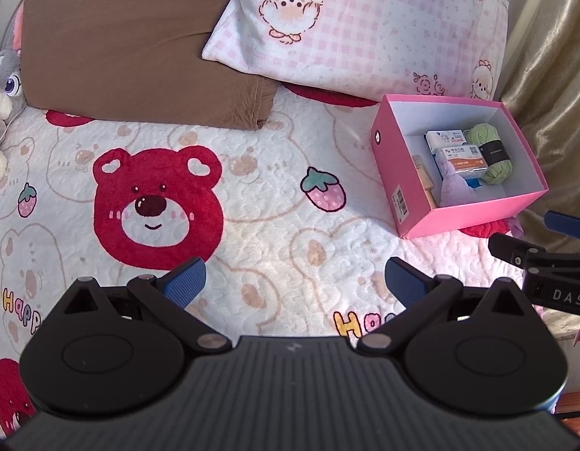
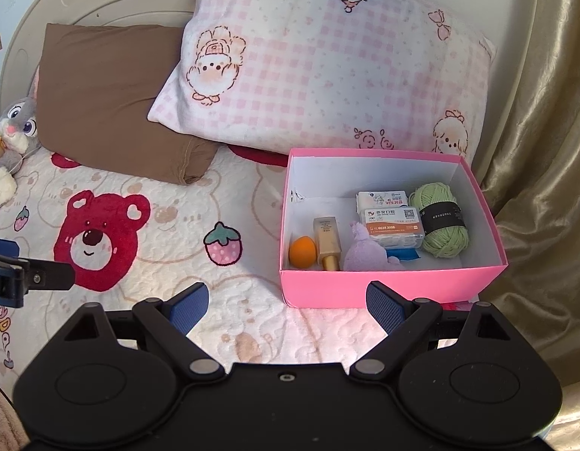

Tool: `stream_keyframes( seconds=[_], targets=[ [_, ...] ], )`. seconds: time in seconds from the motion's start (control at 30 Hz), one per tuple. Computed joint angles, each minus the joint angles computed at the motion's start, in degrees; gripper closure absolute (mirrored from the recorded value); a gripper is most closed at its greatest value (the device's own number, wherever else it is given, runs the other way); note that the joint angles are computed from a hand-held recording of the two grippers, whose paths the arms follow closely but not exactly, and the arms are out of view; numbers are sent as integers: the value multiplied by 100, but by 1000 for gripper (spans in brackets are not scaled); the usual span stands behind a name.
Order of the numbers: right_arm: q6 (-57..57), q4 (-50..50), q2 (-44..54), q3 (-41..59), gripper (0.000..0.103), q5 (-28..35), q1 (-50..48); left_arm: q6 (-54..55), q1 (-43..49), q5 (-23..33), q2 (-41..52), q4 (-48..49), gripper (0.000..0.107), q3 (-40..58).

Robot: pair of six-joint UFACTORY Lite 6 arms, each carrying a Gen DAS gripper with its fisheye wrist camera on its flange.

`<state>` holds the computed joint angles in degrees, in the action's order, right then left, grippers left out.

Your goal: Organize objects

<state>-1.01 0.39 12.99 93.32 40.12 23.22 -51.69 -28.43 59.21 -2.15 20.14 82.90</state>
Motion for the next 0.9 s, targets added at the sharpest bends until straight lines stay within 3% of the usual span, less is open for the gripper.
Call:
stream_keyframes(
  seconds=[0.9],
  targets=[
    [195,-212,-22,-39,10,80,63,100,59,92,105,-9,4,29]
  ],
)
